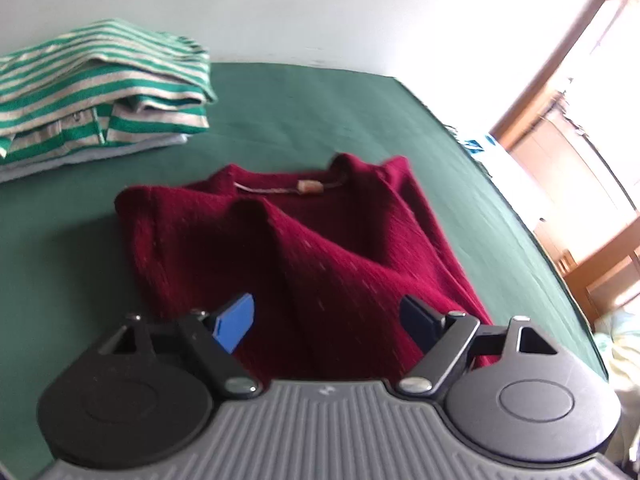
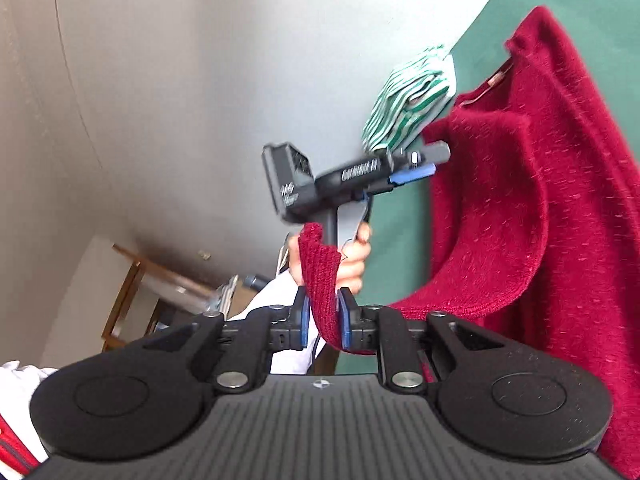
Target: Fold clothes
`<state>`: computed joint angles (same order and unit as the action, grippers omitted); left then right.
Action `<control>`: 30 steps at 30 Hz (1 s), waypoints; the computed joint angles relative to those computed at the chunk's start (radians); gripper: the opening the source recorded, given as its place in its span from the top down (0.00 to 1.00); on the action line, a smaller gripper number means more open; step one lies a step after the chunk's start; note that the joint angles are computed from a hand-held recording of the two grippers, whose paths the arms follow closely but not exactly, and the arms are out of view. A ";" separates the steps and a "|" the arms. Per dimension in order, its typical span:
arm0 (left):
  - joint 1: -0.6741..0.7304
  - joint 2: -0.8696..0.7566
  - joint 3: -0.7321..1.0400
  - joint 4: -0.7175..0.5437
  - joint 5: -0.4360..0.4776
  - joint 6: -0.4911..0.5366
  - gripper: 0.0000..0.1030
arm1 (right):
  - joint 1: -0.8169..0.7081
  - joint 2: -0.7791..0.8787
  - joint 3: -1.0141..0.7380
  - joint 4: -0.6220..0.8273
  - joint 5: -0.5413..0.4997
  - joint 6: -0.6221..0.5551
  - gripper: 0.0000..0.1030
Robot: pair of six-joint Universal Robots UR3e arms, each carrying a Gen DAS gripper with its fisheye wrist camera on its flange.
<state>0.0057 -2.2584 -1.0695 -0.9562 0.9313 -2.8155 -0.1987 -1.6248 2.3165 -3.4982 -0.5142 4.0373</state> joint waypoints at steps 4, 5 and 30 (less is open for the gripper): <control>-0.021 -0.133 0.190 -0.079 0.007 -0.085 0.45 | -0.001 -0.006 0.074 -0.106 -0.040 0.069 0.82; -0.026 -0.142 0.203 -0.072 0.008 -0.088 0.62 | -0.001 -0.010 0.082 -0.114 -0.048 0.079 0.82; 0.015 -0.031 0.076 -0.097 0.126 0.158 0.91 | 0.016 -0.248 0.084 0.693 0.155 -0.452 0.82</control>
<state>0.0210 -2.2892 -0.9930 -1.0536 1.0571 -2.6572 -0.1828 -1.8730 2.4007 -2.8053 -0.3594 3.5855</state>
